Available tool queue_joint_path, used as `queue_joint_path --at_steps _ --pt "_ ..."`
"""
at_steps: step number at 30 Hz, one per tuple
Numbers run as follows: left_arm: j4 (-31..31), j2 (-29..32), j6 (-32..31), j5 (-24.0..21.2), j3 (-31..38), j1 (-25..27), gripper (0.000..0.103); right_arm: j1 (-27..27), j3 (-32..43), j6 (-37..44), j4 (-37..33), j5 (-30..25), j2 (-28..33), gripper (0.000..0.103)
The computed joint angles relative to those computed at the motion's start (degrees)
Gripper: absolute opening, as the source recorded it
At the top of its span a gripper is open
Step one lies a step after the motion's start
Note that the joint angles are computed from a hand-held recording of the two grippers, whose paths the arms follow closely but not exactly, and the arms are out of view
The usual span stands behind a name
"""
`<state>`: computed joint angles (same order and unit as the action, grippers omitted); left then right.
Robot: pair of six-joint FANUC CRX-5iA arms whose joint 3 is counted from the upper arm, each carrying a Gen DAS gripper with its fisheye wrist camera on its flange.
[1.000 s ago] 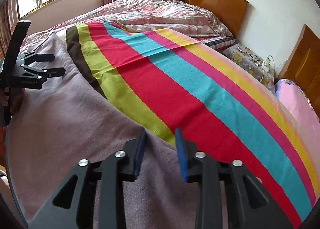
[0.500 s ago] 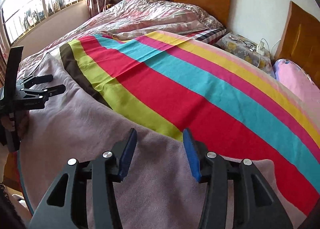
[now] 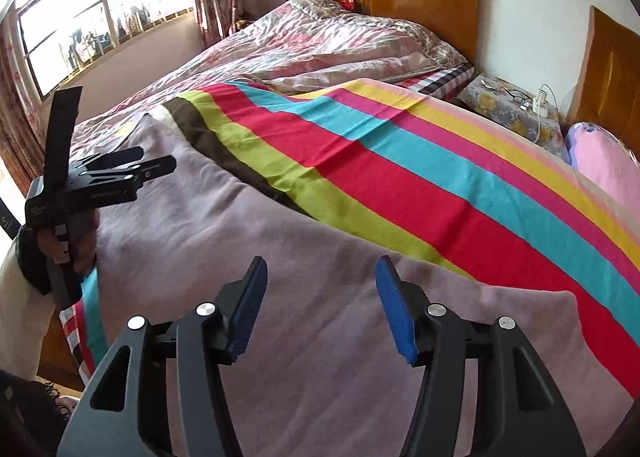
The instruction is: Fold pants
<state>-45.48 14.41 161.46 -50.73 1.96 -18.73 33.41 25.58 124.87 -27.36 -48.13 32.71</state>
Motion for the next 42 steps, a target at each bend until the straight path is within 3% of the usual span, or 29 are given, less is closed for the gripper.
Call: queue_joint_path --at_steps 5,9,11,14,18,20,22,24,26,28,31,34,39,42 --pt "1.2 -3.7 2.9 -3.8 -5.5 2.4 0.1 3.6 -2.4 5.4 -3.0 -2.5 -1.5 0.067" --pt "-0.1 -7.8 7.2 -1.4 -11.9 2.2 0.1 7.2 -4.7 7.5 -0.2 -2.8 -1.5 0.067" --pt "-2.4 -7.7 8.2 -1.9 -12.4 0.7 0.101 8.4 -6.1 8.7 0.8 -3.0 -1.7 0.071" --pt "-3.7 -6.9 9.8 -2.5 -12.2 -0.1 0.102 10.6 -11.7 9.5 4.3 3.4 -4.1 0.075" --pt "-4.0 -6.7 10.7 -1.6 -12.5 0.1 0.102 9.3 -9.7 9.8 2.0 -1.2 -3.2 0.08" --pt "-4.1 -6.6 10.6 -1.6 -12.4 0.1 0.102 9.4 -10.7 12.2 1.5 -0.9 -3.6 0.087" --pt "-4.8 -6.3 11.4 -2.3 -12.2 -0.5 0.102 10.9 -13.9 13.1 3.9 3.1 -5.0 0.089" --pt "-3.7 -5.2 10.0 -5.5 -10.2 -0.8 0.102 10.1 -12.9 14.9 1.7 1.3 -5.1 0.088" --pt "-2.7 -2.7 9.6 -13.9 -4.9 -2.6 0.097 6.9 -10.6 15.5 -3.8 -2.3 -5.5 0.085" --pt "-4.8 -1.7 8.9 -17.0 -0.9 -6.0 0.096 3.6 -11.0 15.9 -7.8 -1.1 -7.6 0.086" --pt "-6.6 1.4 1.4 -16.0 6.6 -10.3 0.098 -1.0 -13.0 14.4 -9.0 3.6 -10.5 0.09" --pt "-3.7 6.8 -9.7 -9.5 14.9 -12.2 0.101 -3.5 -17.0 5.0 -0.7 11.1 -11.9 0.09" --pt "10.0 19.7 -28.7 0.8 30.3 -12.6 0.101 -8.8 -23.8 -8.8 8.9 17.9 -14.4 0.09" --pt "19.8 29.3 -41.2 0.9 42.3 -12.8 0.101 -11.4 -28.9 -16.9 15.8 21.5 -16.6 0.09"
